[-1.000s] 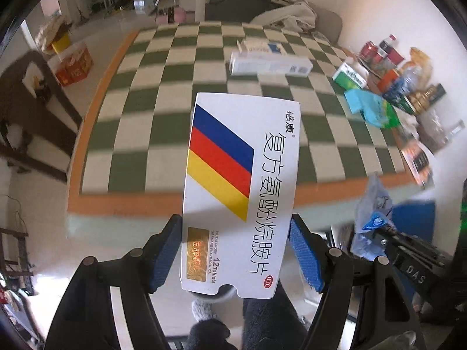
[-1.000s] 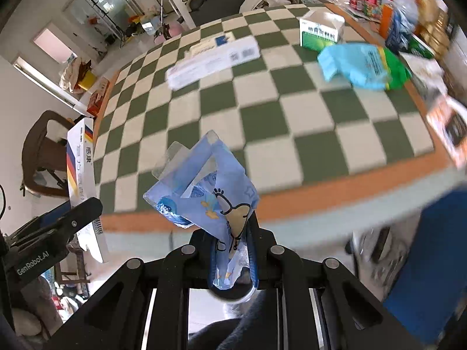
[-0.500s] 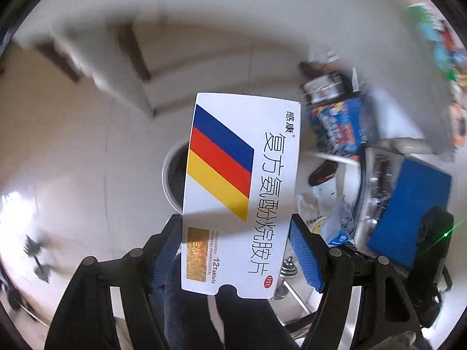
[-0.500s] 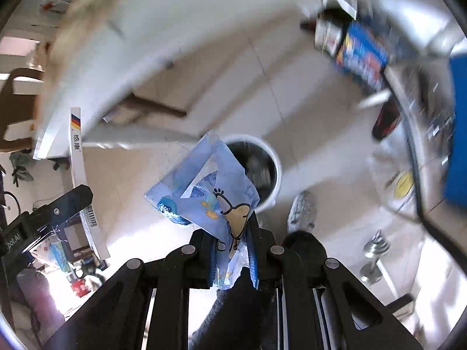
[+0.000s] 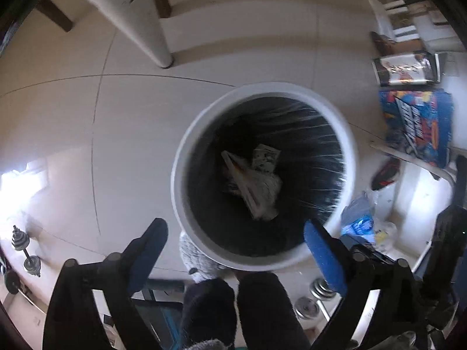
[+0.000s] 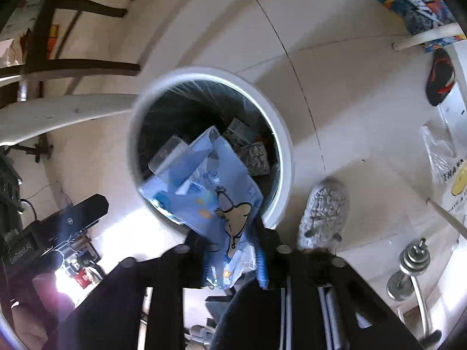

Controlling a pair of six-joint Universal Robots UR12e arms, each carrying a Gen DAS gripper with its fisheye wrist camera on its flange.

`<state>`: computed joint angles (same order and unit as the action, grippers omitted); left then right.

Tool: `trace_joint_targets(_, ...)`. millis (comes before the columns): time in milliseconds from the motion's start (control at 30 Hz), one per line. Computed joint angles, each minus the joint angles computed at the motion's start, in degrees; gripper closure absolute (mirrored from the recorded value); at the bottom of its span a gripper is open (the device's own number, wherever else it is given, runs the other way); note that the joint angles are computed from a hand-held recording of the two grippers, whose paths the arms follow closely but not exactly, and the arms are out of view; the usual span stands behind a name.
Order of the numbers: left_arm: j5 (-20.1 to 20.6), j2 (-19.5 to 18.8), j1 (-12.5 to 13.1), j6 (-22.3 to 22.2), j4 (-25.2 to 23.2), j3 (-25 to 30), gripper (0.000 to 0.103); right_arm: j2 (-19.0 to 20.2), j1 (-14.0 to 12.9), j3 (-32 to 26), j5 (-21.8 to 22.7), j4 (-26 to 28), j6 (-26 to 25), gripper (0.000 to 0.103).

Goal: Collect trash
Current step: 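Carry box and blue bag to the bin and release both grippers, then move both tools back over the table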

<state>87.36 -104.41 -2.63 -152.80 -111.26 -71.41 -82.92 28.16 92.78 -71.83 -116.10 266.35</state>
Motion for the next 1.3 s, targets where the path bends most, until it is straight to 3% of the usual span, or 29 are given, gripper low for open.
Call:
trace_joint_targets(100, 2.26, 1.46, 0.29, 1.42, 3.94, -1.63, 0.002, 0.58, 0.28, -0.14, -0.94, 1.01, -1.17, 0.041)
trace_joint_targets(167, 3.65, 2.20, 0.62, 2.75, 5.88, -2.50, 0.002, 0.97, 0.60, -1.64, -2.03, 4.03, -2.49, 0.016)
trace_joint_targets(267, 4.66, 3.14, 0.98, 4.39, 7.24, -2.50, 0.002, 1.34, 1.04, -4.10, -3.56, 8.29, -3.93, 0.003)
trace_joint_targets(400, 5.32, 3.98, 1.38, 4.97, 6.44, -1.16, 0.001, 2.16, 1.20, -7.70, -5.46, 13.16, -5.75, 0.001)
trace_joint_targets(567, 5.30, 4.71, 2.12, 5.47, 3.33, 1.60, 0.001, 4.04, 2.01, -15.30, -8.93, 24.31, -8.57, 0.001)
trace_joint_targets(867, 3.48, 4.36, 3.24, 7.04, -6.64, 13.33, 0.001, 7.23, 3.66, -31.83, -13.20, 41.02, -10.36, 0.000)
trace_joint_targets(1100, 1.37, 1.77, 4.86, 9.76, -14.46, 25.63, 0.002, 11.76, 5.36, -48.58, -16.33, 52.14, -9.97, 0.001)
trace_joint_targets(1233, 0.12, -0.42, 5.64, 11.57, -19.26, 33.82, 0.002, 16.03, 6.48, -61.19, -17.75, 58.97, -8.78, 0.001)
trace_joint_targets(1300, -0.80, -2.14, 5.99, 12.38, -22.54, 39.18, 0.002, 19.82, 7.03, -70.60, -18.13, 64.14, -8.31, 0.001)
